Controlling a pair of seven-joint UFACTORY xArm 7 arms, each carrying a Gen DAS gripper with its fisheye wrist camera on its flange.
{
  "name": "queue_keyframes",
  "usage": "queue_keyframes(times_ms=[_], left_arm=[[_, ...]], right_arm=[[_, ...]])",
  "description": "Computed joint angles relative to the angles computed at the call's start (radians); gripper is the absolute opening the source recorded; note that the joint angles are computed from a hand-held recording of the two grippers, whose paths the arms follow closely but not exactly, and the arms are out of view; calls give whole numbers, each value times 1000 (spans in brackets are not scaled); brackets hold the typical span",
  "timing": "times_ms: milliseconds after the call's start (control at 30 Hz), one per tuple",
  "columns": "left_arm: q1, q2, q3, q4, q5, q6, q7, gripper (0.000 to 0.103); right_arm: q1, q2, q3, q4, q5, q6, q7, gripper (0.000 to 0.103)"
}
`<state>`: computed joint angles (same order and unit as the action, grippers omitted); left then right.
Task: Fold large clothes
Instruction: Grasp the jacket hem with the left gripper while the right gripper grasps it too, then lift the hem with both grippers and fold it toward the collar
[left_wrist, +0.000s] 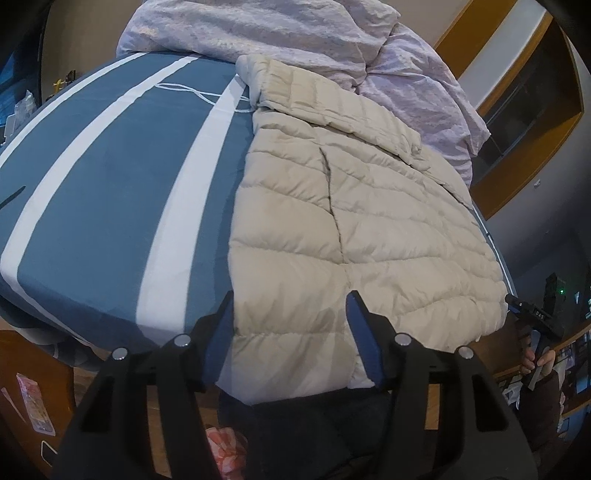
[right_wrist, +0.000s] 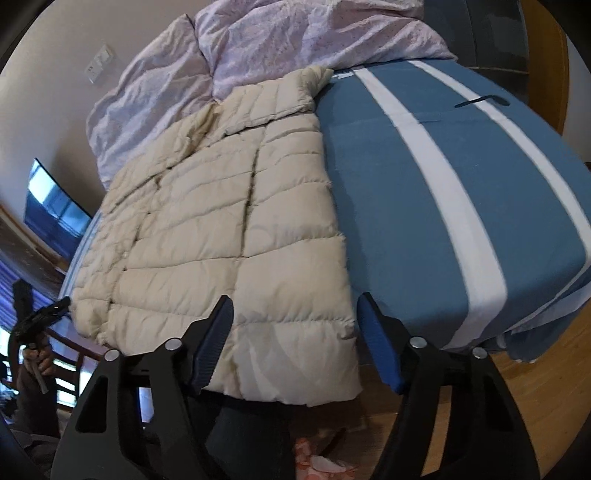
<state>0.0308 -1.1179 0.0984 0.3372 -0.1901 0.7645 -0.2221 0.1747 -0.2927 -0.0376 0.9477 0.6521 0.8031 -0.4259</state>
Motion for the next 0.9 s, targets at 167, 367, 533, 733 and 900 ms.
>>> queue_keyframes(times_ms=[167, 367, 533, 733, 900], left_arm=[[-10, 6, -16, -1, 2, -9, -8, 58], [-25, 16, -32, -5, 6, -33, -19, 58], [-13, 44, -59, 4, 37, -42, -38, 38], [-8, 34, -44, 5, 50, -19, -44, 12], [7, 44, -90, 36, 94, -4, -64, 8]], right_arm=[[14, -8, -11, -13, 51, 4, -45, 58], [26, -2, -13, -24, 134, -12, -101, 56], [25, -13, 29, -45, 61, -84, -87, 35], [37, -12, 6, -47, 64, -74, -94, 12], [36, -12, 12, -34, 38, -101, -82, 8]])
